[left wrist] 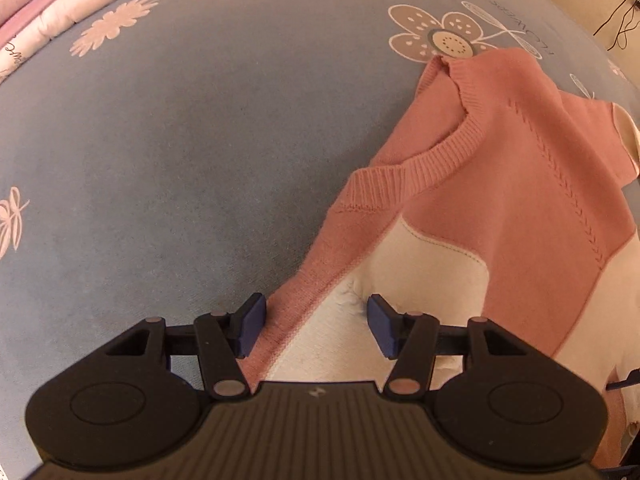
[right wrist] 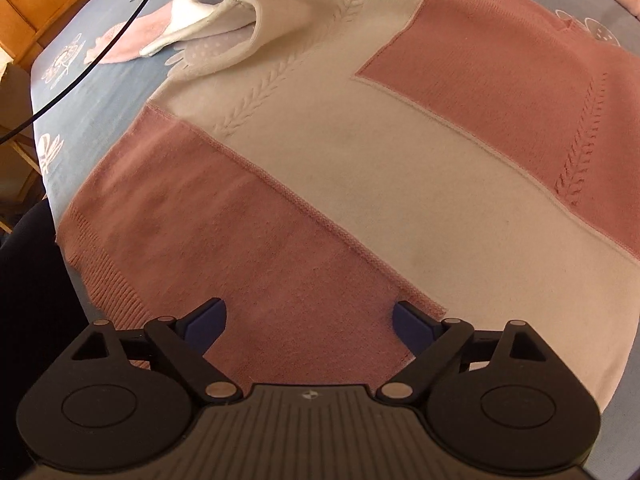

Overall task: Fold clothes
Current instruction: 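Grasp the pink hem edge with the left gripper and lift it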

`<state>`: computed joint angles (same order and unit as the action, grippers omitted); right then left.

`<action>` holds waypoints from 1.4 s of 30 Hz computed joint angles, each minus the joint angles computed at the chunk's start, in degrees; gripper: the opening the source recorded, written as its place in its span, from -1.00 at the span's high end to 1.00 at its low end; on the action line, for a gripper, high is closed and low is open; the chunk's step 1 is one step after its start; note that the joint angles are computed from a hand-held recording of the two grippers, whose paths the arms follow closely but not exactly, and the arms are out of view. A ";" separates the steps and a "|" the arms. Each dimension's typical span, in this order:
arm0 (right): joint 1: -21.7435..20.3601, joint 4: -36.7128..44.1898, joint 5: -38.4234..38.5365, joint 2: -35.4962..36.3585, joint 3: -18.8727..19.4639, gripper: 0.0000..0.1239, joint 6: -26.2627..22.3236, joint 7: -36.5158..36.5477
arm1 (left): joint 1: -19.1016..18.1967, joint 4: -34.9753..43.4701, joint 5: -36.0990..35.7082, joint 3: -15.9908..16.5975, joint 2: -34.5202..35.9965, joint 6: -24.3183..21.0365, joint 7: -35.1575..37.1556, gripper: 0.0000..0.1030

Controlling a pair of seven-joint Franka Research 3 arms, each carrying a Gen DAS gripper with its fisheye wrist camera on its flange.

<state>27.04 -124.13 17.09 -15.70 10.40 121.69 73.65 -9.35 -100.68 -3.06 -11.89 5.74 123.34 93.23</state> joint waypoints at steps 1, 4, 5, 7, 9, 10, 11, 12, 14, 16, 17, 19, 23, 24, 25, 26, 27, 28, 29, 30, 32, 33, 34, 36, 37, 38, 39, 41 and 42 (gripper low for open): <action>-0.01 0.48 0.20 0.35 -0.18 -0.51 -0.54 -0.21 | 0.19 0.38 -0.36 0.10 0.19 -0.22 0.29 -0.09; -0.08 1.05 -0.13 0.70 -0.13 -0.51 -1.26 -0.39 | 1.00 1.77 -1.17 0.51 0.97 -0.73 1.16 -0.11; -0.07 0.98 -0.42 0.70 0.00 -0.52 -1.10 -0.41 | 1.42 3.54 -2.45 0.55 2.15 -3.26 1.85 -0.14; -0.01 0.59 -0.92 0.45 0.25 -0.52 -0.63 -0.26 | 1.65 4.77 -2.73 0.35 3.25 -5.58 2.80 -0.17; 0.07 0.12 -1.17 0.12 0.36 -0.52 -0.13 -0.12 | 1.74 5.62 -2.66 0.15 4.13 -7.41 3.66 -0.21; 0.11 -0.13 -0.97 -0.01 0.28 -0.52 0.19 -0.21 | 1.49 4.25 -1.86 0.03 3.24 -5.78 3.50 -0.19; 0.15 -0.39 -0.77 -0.15 0.21 -0.53 0.51 -0.30 | 1.12 2.40 -0.79 -0.08 1.99 -3.42 3.10 -0.14; 0.17 -0.65 -0.56 -0.29 0.15 -0.53 0.83 -0.40 | 0.74 0.62 0.34 -0.15 0.79 -1.10 2.63 0.17; 0.21 -1.16 -0.14 -0.56 0.03 -0.54 1.46 -0.60 | -0.70 -3.80 4.83 -0.70 -2.80 3.88 2.28 0.35; 0.33 -1.89 0.31 -0.98 -0.05 -0.56 2.22 -1.14 | -1.49 -6.43 1.75 -1.21 -5.47 3.43 9.20 0.38; 0.42 -2.32 0.57 -1.21 -0.09 -0.60 2.66 -1.53 | -2.02 -7.45 -0.20 -1.32 -6.64 2.67 13.04 0.38; 0.58 -2.91 0.73 -1.51 -0.02 -0.64 3.31 -2.21 | -3.14 -9.46 -2.82 -1.24 -8.96 2.05 19.58 0.36; 0.84 -3.59 0.65 -1.87 0.01 -0.66 4.02 -3.71 | -3.60 -9.82 -7.99 0.82 -10.68 2.02 24.40 0.17; 0.87 -3.79 1.01 -1.99 -0.13 -0.66 4.26 -4.03 | -3.15 -8.83 -8.26 1.21 -9.97 2.04 22.34 0.01; 0.89 -3.95 1.44 -2.09 -0.31 -0.66 4.42 -4.39 | -2.61 -7.91 -8.18 1.50 -9.19 2.39 19.77 -0.04; 0.89 -4.04 2.00 -2.15 -0.54 -0.66 4.47 -4.79 | -2.09 -7.09 -8.32 1.75 -8.33 2.97 17.61 -0.04; 0.87 -4.13 2.54 -2.20 -0.73 -0.66 4.53 -5.07 | -1.56 -6.24 -8.53 1.96 -7.42 3.59 15.56 -0.03; 0.82 -4.23 3.07 -2.26 -0.86 -0.66 4.59 -5.19 | -1.13 -5.16 -9.87 2.09 -6.10 3.77 14.36 -0.03; 0.77 -4.32 3.61 -2.31 -0.98 -0.66 4.65 -5.30 | -0.66 -3.99 -11.55 2.13 -4.66 3.82 13.42 -0.03; 0.72 -4.45 3.91 -2.39 -1.01 -0.66 4.77 -5.42 | -0.31 -2.67 -13.02 1.92 -2.94 3.72 12.66 -0.03; 0.67 -4.81 3.86 -2.61 -0.80 -0.66 5.16 -5.65 | 0.28 -0.85 -15.01 1.18 -0.53 2.68 12.15 -0.02; 0.67 -4.99 3.83 -2.72 -0.72 -0.66 5.35 -5.75 | 0.10 -0.58 -14.34 0.59 0.33 2.49 11.32 -0.02; 0.68 -5.17 3.79 -2.85 -0.66 -0.66 5.54 -5.87 | -0.25 -0.49 -13.20 0.03 1.06 2.45 10.22 -0.01; 0.72 -5.49 3.74 -3.13 -0.60 -0.66 5.87 -6.14 | -1.18 -0.85 -9.87 -0.79 1.56 3.25 7.60 0.23; 0.76 -5.57 3.85 -3.11 -0.61 -0.66 6.04 -6.31 | -1.79 -1.51 -7.29 -1.03 0.98 4.33 5.90 0.47; 0.80 -5.65 3.96 -3.09 -0.63 -0.66 6.21 -6.47 | -2.41 -2.11 -4.62 -1.23 0.44 5.30 4.11 0.72; 0.81 -5.67 4.07 -3.07 -0.66 -0.66 6.26 -6.51 | -3.22 -2.23 -0.77 -1.32 0.00 5.99 1.40 0.79; 0.72 -5.51 4.25 -3.03 -0.74 -0.66 6.05 -6.24 | -4.94 -2.28 10.41 -1.24 -0.82 8.64 -4.44 0.80; 0.65 -5.38 4.17 -2.95 -0.66 -0.66 5.97 -5.94 | -5.54 -2.05 15.77 -1.10 -1.00 9.82 -7.16 0.80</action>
